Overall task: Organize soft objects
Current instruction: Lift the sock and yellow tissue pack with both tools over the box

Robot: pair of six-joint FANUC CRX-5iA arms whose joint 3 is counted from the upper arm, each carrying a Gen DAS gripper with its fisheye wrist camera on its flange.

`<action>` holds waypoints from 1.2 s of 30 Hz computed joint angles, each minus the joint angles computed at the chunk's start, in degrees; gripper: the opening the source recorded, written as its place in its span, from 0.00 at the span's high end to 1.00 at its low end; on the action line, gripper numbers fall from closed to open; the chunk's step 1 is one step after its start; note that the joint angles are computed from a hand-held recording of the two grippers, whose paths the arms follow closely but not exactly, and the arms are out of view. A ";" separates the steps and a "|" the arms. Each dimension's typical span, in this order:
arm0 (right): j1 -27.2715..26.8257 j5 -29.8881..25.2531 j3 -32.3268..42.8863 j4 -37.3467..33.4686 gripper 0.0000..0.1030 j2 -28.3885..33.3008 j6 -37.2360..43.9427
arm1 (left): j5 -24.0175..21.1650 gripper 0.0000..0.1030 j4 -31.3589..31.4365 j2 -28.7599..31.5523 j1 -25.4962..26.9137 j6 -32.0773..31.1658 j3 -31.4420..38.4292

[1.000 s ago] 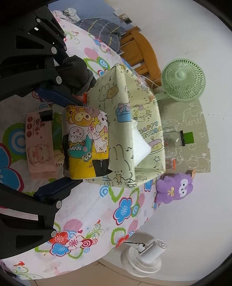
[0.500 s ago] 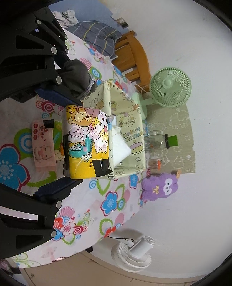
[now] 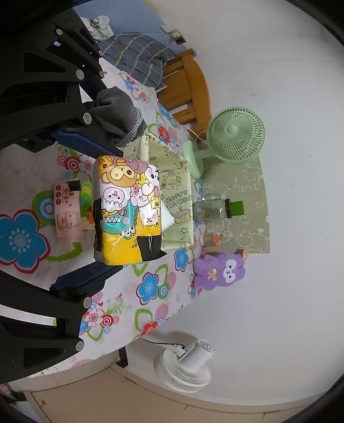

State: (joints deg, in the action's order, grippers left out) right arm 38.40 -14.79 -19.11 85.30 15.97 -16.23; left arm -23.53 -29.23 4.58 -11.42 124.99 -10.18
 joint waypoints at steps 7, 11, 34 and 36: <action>0.84 -2.48 -0.68 -1.06 0.25 -2.03 1.22 | -0.21 0.65 0.13 -1.08 -0.63 -0.71 0.47; 0.82 -3.09 -0.88 -0.95 0.25 -2.82 0.82 | -0.10 0.65 0.49 -1.36 -0.86 -1.93 0.88; -0.18 -2.54 4.14 -5.82 0.25 -0.37 7.94 | 0.15 0.65 4.18 2.08 0.30 -6.06 5.22; -0.20 -2.40 4.91 -6.90 0.25 0.23 9.16 | 0.35 0.65 5.49 2.78 0.78 -7.37 5.65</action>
State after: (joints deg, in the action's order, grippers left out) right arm 38.20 -17.19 -14.20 78.40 16.20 -7.07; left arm -23.18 -23.74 7.36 -10.64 117.62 -4.53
